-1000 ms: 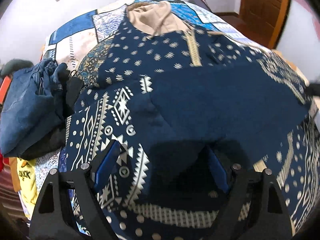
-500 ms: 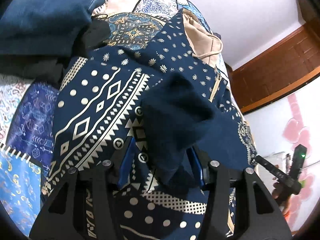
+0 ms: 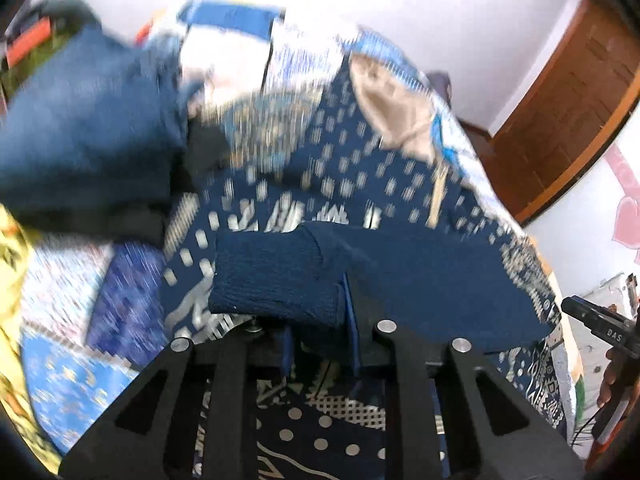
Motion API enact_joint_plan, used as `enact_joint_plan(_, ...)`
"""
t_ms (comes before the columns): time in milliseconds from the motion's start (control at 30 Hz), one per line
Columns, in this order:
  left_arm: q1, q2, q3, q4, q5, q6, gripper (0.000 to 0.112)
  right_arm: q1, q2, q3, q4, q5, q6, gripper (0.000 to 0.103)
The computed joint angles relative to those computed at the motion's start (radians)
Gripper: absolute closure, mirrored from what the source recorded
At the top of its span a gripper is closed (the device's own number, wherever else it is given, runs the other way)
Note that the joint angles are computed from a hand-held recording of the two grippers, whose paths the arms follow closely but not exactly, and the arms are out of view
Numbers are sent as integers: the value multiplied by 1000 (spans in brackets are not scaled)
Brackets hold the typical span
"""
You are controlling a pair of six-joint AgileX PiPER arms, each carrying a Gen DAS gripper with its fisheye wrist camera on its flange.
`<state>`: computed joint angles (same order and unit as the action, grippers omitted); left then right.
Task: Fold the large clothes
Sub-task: 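Grasp the hoodie hem with both tools and lift it toward the beige hood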
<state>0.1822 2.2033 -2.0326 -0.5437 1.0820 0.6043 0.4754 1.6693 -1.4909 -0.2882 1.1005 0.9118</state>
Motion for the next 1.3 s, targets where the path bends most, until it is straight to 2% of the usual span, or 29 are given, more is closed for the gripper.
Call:
enact_joint_plan(100, 24, -73, 41, -46, -58, 60, 91, -18, 4, -7, 8, -1, 9, 62)
enact_joint_plan(200, 52, -51, -33, -46, -17, 67, 91, -32, 26, 0, 41, -18, -5, 62)
enact_joint_plan(333, 55, -30, -20, 61, -49, 44, 91, -38, 82, 10, 103, -36, -41, 62)
enact_joint_plan(433, 71, 15, -23, 126, -28, 33, 87, -39, 114, 23, 141, -49, -63, 62)
enact_joint_plan(533, 61, 24, 34, 213, -64, 20, 72, -30, 123, 40, 125, -64, -53, 54)
enact_joint_plan(600, 55, 25, 82, 278, -114, 11, 52, -32, 118, 57, 121, -77, -40, 50)
enact_joint_plan(667, 56, 11, 130, 310, -166, 8, 38, -41, 108, 76, 134, -94, -38, 48)
enact_joint_plan(733, 63, -10, 175, 321, -209, 16, 31, -51, 97, 90, 154, -103, -48, 48)
enact_joint_plan(833, 80, -15, 162, 307, -182, 45, 31, -48, 99, 63, 145, -68, -61, 48)
enact_joint_plan(967, 87, -23, 86, 275, -89, 36, 31, -21, 108, -8, 88, 0, -72, 48)
enact_joint_plan(1033, 86, -35, 58, 246, -63, 47, 31, -14, 119, -74, 58, 38, -94, 48)
enact_joint_plan(1167, 45, -52, -7, 225, -59, 54, 30, -13, 152, -221, -3, 87, -129, 48)
enact_joint_plan(1300, -12, -7, -166, 230, -14, 35, 30, -24, 210, -389, -20, 115, -169, 48)
